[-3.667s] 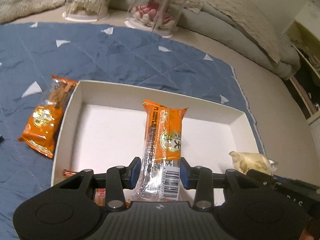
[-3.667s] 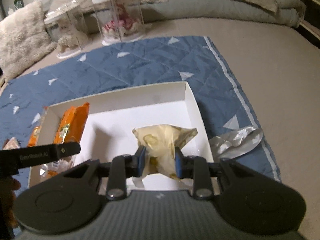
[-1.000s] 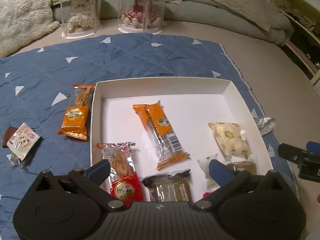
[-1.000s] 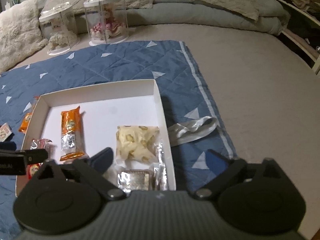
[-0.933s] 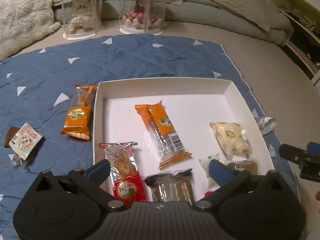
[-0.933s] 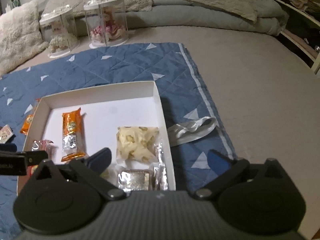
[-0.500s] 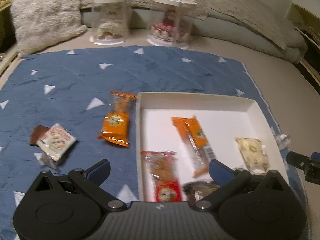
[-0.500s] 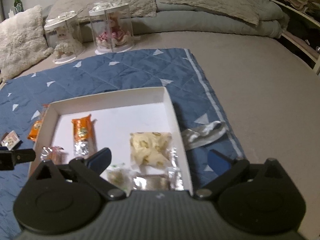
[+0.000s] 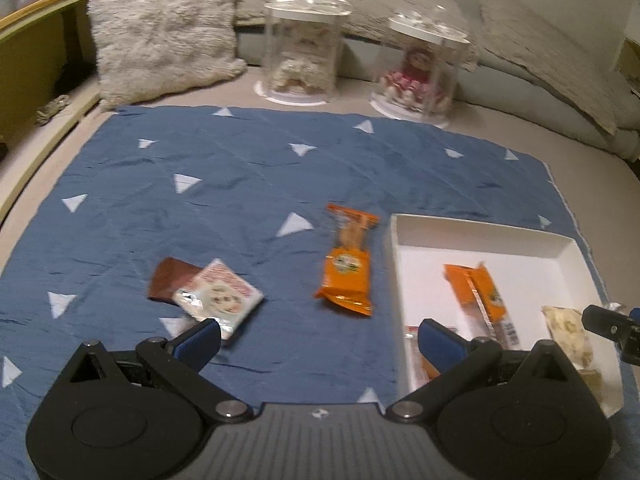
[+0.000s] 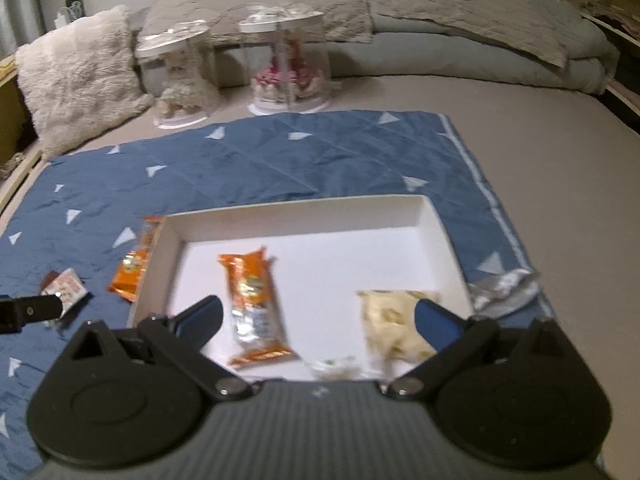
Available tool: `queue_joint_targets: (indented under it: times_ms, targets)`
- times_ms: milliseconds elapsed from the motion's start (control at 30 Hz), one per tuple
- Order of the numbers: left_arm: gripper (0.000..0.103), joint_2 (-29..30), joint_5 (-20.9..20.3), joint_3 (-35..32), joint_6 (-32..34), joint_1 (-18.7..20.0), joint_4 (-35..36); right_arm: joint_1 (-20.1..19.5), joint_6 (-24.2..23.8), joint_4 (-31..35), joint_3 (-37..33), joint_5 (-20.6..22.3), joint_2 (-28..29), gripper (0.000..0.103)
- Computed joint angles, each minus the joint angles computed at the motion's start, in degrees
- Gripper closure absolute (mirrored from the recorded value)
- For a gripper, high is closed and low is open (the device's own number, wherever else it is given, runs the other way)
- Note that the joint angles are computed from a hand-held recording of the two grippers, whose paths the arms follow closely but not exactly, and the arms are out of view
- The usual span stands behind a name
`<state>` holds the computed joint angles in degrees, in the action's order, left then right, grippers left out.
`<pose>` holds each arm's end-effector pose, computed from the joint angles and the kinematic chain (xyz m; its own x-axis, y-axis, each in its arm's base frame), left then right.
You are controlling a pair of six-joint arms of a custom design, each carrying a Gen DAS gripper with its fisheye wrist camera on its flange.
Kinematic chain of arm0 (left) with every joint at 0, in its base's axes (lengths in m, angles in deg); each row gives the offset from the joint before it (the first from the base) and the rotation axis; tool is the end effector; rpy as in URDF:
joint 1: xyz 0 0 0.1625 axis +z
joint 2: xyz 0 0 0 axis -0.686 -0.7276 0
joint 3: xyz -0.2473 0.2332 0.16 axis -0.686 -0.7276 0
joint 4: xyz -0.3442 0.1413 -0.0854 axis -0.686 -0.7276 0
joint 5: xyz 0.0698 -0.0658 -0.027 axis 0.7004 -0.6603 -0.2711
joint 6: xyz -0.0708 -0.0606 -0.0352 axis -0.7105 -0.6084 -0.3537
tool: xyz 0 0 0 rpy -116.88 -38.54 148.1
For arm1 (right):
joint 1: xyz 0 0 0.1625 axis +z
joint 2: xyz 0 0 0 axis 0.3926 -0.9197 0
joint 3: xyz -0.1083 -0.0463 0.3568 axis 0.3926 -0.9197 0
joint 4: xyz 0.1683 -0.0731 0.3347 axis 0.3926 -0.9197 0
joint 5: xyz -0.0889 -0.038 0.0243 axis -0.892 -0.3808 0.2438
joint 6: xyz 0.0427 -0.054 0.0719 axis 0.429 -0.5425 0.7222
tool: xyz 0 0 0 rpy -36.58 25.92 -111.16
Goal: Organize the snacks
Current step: 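Withdraw both tools from the tray, then grasp the white soup-mix packet with left tool while right tool grasps the orange stick-biscuit bag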
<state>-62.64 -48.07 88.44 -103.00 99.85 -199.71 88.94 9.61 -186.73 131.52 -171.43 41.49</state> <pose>-0.0325 -0.4525 0.2826 -0.6931 -0.4098 -0.5930 0.1493 0.7232 -0.6743 0.3049 -0.5427 0.0078 -0.6989 -0.3592 0.6184 -0.6167 0.7407 -0.2667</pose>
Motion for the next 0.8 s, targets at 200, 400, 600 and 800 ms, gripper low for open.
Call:
queue_joint_targets:
  times_ms: [200,400,600,800]
  targets:
    - [0.000,-3.20,1.87,1.57,5.29,1.51,-1.73,1.86,-0.09,2.65,-3.64,2.20,3.07,0.000]
    - [0.000,-3.80,2.61,2.42,16.00,4.78,-8.70,3.71,0.96,4.86,-7.10,5.16,5.89,0.000]
    - [0.000,-0.82,2.40,2.14,29.90,8.94,-19.02,5.24,4.28,8.07,-11.56,8.92,8.99,0.000]
    - [0.000,4.19,0.84,1.21,44.48,11.80,-29.80,5.63,9.85,12.78,-17.28,13.01,12.79,0.000]
